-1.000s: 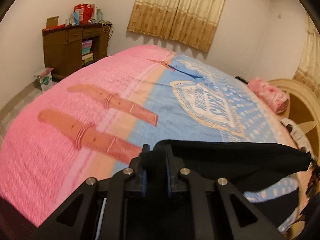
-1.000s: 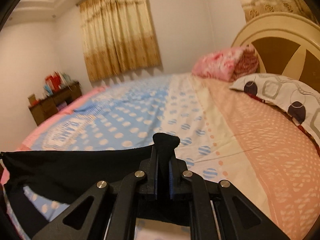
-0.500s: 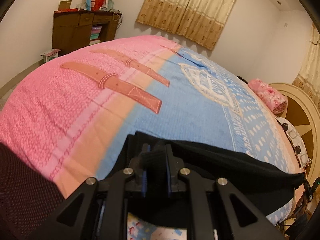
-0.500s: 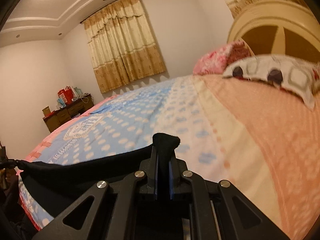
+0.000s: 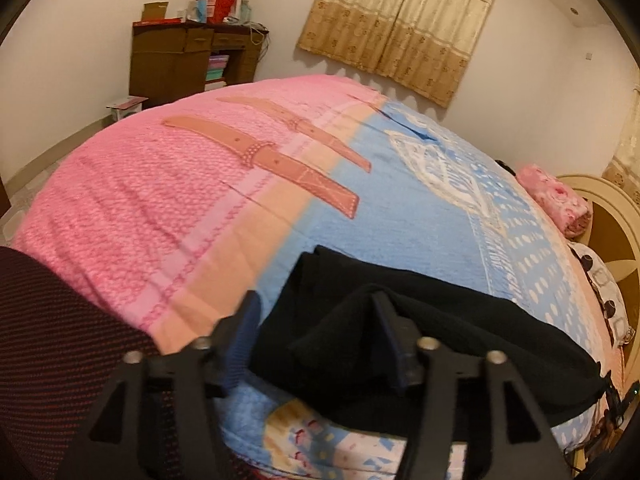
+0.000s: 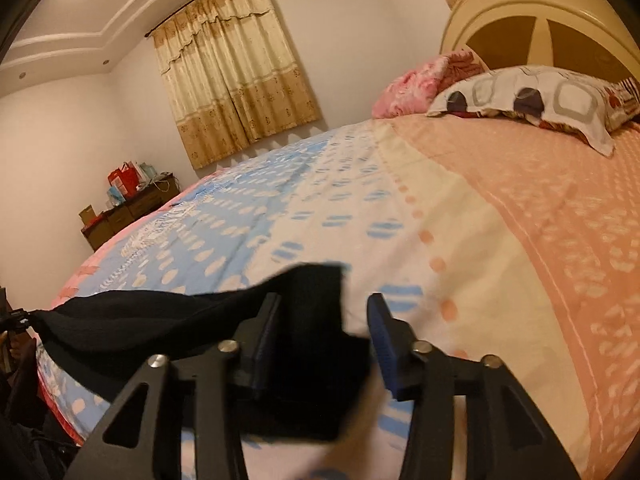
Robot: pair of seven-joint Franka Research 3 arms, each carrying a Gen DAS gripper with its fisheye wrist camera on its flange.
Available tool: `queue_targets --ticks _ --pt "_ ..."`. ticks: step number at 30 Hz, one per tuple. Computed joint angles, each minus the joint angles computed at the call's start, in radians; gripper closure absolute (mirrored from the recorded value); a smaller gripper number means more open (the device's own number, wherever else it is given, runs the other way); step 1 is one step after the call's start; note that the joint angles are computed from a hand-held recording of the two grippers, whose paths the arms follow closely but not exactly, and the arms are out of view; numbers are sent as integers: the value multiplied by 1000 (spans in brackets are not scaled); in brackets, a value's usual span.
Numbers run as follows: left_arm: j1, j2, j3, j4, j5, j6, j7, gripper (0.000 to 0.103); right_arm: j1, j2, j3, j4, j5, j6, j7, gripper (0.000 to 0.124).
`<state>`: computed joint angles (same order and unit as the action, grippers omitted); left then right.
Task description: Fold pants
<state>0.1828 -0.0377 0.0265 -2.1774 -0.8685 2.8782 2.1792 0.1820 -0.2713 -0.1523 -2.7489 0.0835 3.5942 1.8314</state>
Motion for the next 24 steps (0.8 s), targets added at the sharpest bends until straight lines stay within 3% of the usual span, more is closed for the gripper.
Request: queue_targets --ticks 1,3,5,9,12,16,19,22,24 --pt "1 -5 1 -5 -4 0 4 35 6 -16 -14 -20 -8 5 14 74" --pt "1 -18 5 -17 -2 -6 12 35 -27 -47 29 -53 51 11 -8 72" --pt "0 -31 8 -35 28 8 -12 27 -42 -80 56 -87 99 13 -22 72" --pt "-2 -48 22 -62 93 2 -60 25 -121 -132 180 -134 286 5 -91 69" --pt "-5 -86 27 -109 162 33 -109 25 -206 -164 319 -147 497 -1 -145 69" --pt "40 -134 11 -180 407 105 -301 25 -276 -194 506 -117 740 35 -279 69" --pt "-9 -153 60 -193 402 118 -286 25 -303 -179 621 -19 851 23 -423 68" --pt "-59 -152 97 -187 417 93 -278 25 -271 -109 641 115 825 -34 -527 68" --pt "-82 -141 103 -172 427 64 -268 25 -197 -31 610 214 753 -82 -554 68"
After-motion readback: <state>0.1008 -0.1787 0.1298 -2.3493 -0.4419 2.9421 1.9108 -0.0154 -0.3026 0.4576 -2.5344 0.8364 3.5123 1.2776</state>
